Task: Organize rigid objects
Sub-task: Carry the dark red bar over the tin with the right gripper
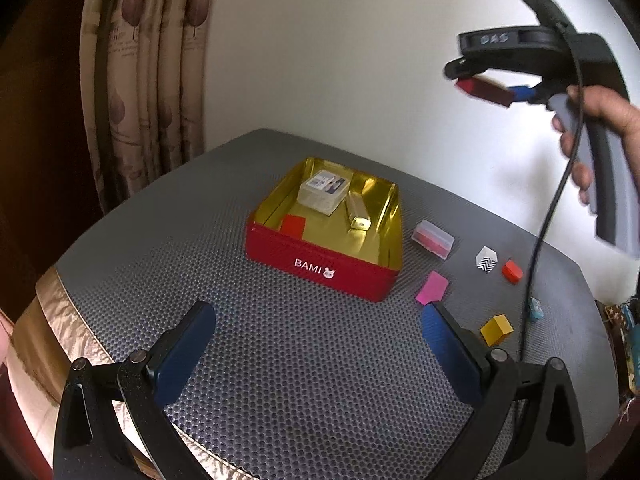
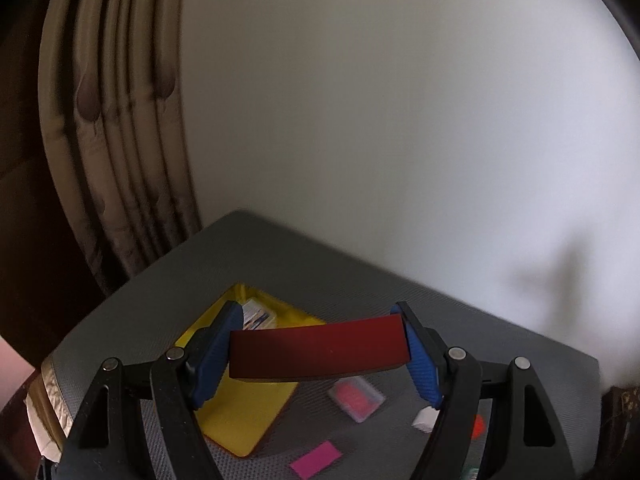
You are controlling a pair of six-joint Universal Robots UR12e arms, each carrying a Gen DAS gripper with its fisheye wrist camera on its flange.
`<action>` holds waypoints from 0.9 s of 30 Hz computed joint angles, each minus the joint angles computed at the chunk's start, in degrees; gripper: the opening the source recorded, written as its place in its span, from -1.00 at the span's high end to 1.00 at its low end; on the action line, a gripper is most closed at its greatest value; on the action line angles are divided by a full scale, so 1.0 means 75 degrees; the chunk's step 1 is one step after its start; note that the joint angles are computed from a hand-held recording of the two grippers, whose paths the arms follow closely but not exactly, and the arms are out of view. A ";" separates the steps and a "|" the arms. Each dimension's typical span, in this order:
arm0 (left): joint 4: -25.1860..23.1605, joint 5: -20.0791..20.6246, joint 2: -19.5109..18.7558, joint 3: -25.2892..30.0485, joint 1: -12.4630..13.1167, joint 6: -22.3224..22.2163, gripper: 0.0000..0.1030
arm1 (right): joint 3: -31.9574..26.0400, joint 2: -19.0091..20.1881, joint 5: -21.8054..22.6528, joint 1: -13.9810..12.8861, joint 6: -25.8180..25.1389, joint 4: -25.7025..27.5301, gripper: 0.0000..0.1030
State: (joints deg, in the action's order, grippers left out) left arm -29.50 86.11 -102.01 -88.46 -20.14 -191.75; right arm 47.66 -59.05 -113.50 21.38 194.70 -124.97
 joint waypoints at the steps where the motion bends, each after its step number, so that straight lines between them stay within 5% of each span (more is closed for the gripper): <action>1: -0.0065 -0.0020 -0.0015 0.0016 0.0013 -0.0017 -0.97 | -0.0036 0.0072 0.0134 -0.0010 -0.0028 0.0070 -0.51; 7: -0.0434 -0.0214 -0.0121 0.0136 0.0103 -0.0210 -0.97 | -0.0017 0.0382 0.0769 -0.0041 -0.0375 0.0281 -0.51; 13: -0.0632 -0.0350 -0.0185 0.0220 0.0161 -0.0335 -0.97 | 0.0105 0.0596 0.1668 -0.0127 0.0044 0.0698 -0.51; 27: -0.1034 -0.0690 -0.0252 0.0330 0.0300 -0.0587 -0.97 | -0.0701 0.1393 0.2963 -0.0119 -0.1731 0.1965 -0.51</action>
